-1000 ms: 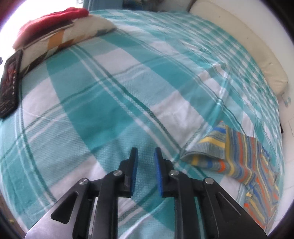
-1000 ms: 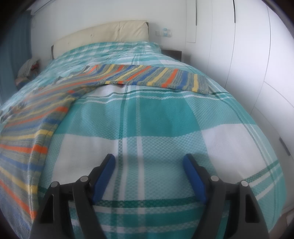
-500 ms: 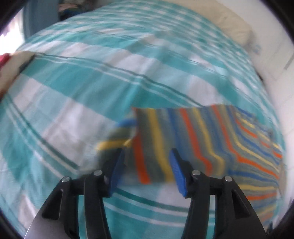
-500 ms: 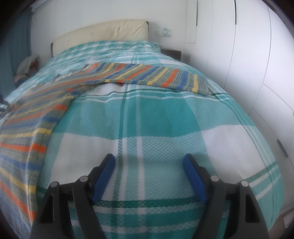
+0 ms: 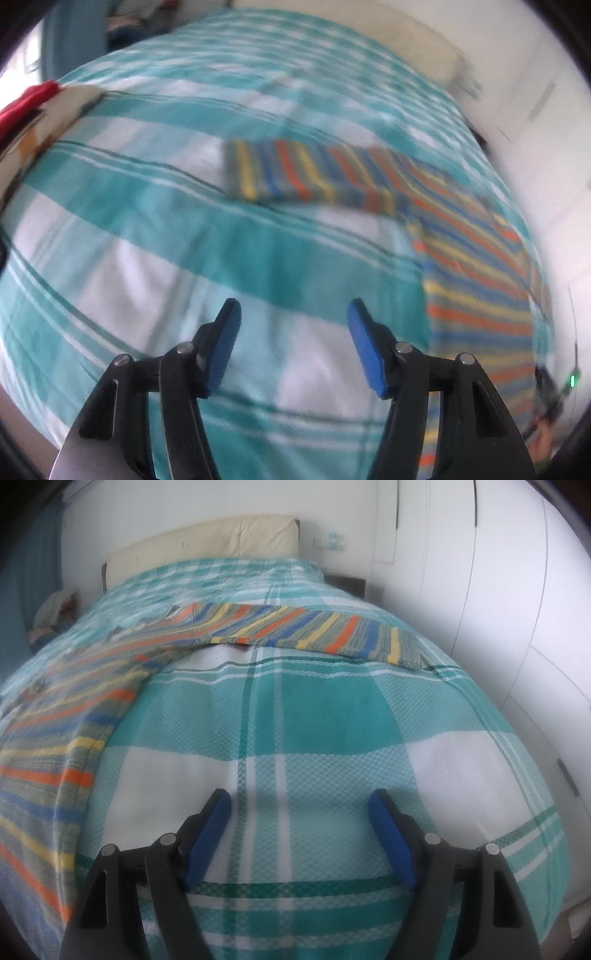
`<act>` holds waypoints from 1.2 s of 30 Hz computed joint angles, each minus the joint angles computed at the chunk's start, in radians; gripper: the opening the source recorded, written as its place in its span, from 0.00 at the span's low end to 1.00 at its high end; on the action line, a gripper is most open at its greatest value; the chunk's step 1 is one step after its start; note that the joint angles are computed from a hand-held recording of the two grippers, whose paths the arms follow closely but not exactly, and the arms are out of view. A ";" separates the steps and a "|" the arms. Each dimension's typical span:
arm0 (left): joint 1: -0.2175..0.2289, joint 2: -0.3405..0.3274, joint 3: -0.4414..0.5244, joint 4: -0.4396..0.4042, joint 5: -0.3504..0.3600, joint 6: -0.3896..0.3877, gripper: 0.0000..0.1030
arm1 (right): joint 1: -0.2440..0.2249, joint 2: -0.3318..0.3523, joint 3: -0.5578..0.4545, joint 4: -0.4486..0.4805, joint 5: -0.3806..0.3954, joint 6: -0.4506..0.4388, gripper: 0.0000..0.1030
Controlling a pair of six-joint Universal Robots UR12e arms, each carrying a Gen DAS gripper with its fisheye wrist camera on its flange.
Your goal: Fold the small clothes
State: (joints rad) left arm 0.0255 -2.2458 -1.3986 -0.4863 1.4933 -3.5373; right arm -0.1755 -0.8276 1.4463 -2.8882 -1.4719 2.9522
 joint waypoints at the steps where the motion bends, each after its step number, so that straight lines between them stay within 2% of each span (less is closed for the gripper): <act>1: -0.014 0.009 -0.021 -0.004 -0.059 0.036 0.61 | -0.004 -0.013 -0.003 0.047 0.023 0.007 0.74; 3: -0.040 0.017 -0.048 -0.028 -0.142 0.081 0.61 | -0.027 -0.047 0.011 0.122 0.163 0.034 0.74; 5: -0.065 0.019 -0.065 -0.045 -0.174 0.105 0.61 | -0.054 -0.079 0.032 0.213 0.355 0.031 0.74; 7: -0.094 0.018 -0.073 -0.038 -0.149 0.135 0.61 | -0.074 -0.100 0.035 0.385 0.538 -0.018 0.74; 9: -0.123 0.019 -0.074 -0.026 -0.087 0.187 0.57 | -0.074 -0.110 0.035 0.521 0.602 -0.080 0.73; 10: -0.132 0.017 -0.070 -0.030 -0.078 0.207 0.49 | -0.069 -0.112 0.033 0.567 0.598 -0.103 0.71; 11: -0.138 0.013 -0.062 -0.043 -0.080 0.222 0.19 | -0.062 -0.111 0.030 0.611 0.588 -0.126 0.66; 12: -0.140 0.010 -0.058 -0.059 -0.075 0.233 0.05 | -0.055 -0.108 0.025 0.651 0.576 -0.150 0.59; 13: -0.146 0.008 -0.058 -0.053 -0.053 0.238 0.05 | -0.045 -0.105 0.017 0.682 0.543 -0.172 0.36; 14: -0.148 0.013 -0.066 -0.041 -0.041 0.245 0.04 | -0.037 -0.105 0.015 0.679 0.501 -0.172 0.03; 19: -0.133 0.050 -0.122 0.014 -0.084 0.223 0.03 | -0.047 -0.138 0.035 0.673 0.509 -0.158 0.04; 21: -0.137 0.062 -0.144 0.014 -0.078 0.233 0.03 | -0.040 -0.138 0.033 0.678 0.475 -0.159 0.04; 23: -0.139 0.044 -0.132 -0.001 -0.062 0.228 0.03 | -0.029 -0.117 0.019 0.671 0.414 -0.158 0.04; 25: -0.137 0.036 -0.128 -0.012 -0.064 0.210 0.04 | -0.026 -0.100 0.016 0.666 0.407 -0.143 0.04; 27: -0.146 0.043 -0.131 -0.012 -0.024 0.225 0.12 | -0.027 -0.100 0.025 0.639 0.413 -0.122 0.04; 28: -0.152 0.049 -0.134 -0.018 0.007 0.239 0.21 | -0.029 -0.104 0.028 0.634 0.410 -0.125 0.05; 29: -0.159 0.059 -0.139 -0.021 0.049 0.252 0.31 | -0.028 -0.112 0.031 0.637 0.395 -0.135 0.14; 30: -0.170 0.071 -0.148 -0.008 0.112 0.259 0.51 | -0.028 -0.119 0.035 0.640 0.379 -0.143 0.19; 32: -0.184 0.088 -0.170 0.081 0.202 0.271 0.67 | -0.033 -0.142 0.051 0.613 0.346 -0.145 0.38; 34: -0.184 0.092 -0.168 0.177 0.216 0.256 0.79 | -0.042 -0.159 0.060 0.539 0.336 -0.121 0.45; 36: -0.176 0.078 -0.147 0.270 0.181 0.230 0.88 | -0.050 -0.153 0.038 0.469 0.347 -0.080 0.48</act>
